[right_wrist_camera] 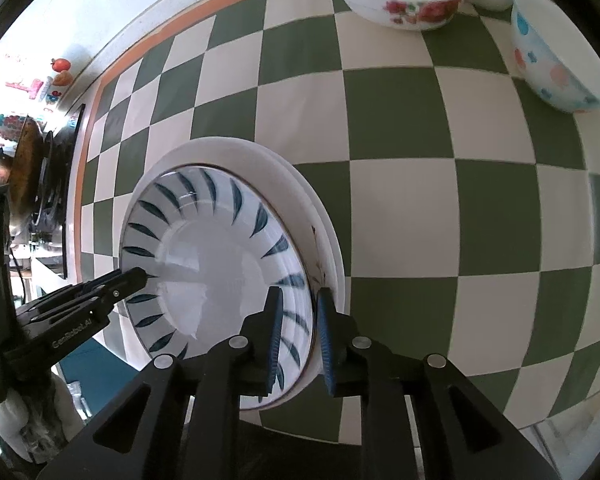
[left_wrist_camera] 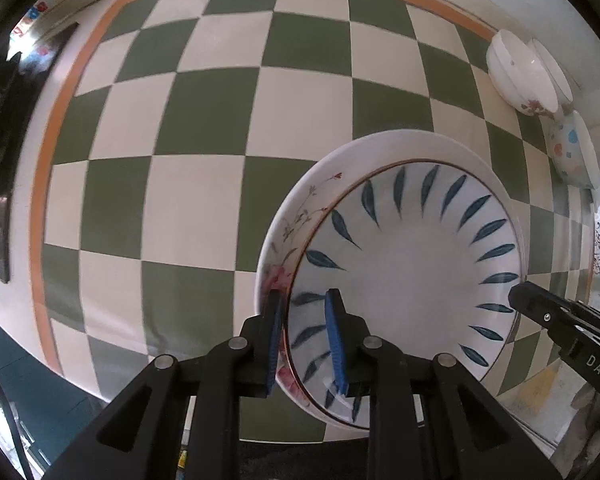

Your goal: Organize plates and bowls

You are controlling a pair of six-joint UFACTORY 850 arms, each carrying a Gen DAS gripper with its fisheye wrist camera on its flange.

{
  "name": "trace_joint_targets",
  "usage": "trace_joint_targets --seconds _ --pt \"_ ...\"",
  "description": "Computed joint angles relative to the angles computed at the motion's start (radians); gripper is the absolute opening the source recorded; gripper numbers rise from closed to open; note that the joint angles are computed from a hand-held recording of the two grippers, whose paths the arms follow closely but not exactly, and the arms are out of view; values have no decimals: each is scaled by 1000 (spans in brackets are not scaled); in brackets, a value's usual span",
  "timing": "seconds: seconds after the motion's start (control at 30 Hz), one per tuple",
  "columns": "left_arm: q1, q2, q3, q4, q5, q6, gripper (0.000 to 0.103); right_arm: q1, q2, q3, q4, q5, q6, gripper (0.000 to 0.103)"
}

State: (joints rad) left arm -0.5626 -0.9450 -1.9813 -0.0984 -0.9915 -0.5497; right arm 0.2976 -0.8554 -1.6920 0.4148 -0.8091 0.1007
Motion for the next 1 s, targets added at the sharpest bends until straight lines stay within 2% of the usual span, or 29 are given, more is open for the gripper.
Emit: trace_joint_targets --seconds 0.1,0.2,0.3,0.37,0.4,0.47,0.53,0.57,0.63,1.0 --pt "-11 32 29 26 18 -18 22 8 22 7 -35 7 10 23" --pt "-26 74 62 54 39 -25 32 19 56 30 -46 6 18 27" --pt "-40 117 95 83 68 -39 52 37 113 70 -63 19 32 34" --pt "-46 161 132 88 97 -39 74 50 156 101 -87 34 57 38" --pt "-46 181 151 92 109 -38 77 54 176 118 -95 41 69 42" --pt "-54 226 190 115 132 -49 78 66 225 152 -111 57 96 51" --pt "-58 262 218 137 141 -57 80 80 272 184 -141 75 135 65" --pt "-61 281 234 145 148 -60 87 88 290 194 -161 79 157 68" --pt "-69 322 266 172 157 -75 91 106 331 217 -209 85 209 80" --pt "-107 468 389 227 203 -95 91 175 490 327 -335 103 411 86"
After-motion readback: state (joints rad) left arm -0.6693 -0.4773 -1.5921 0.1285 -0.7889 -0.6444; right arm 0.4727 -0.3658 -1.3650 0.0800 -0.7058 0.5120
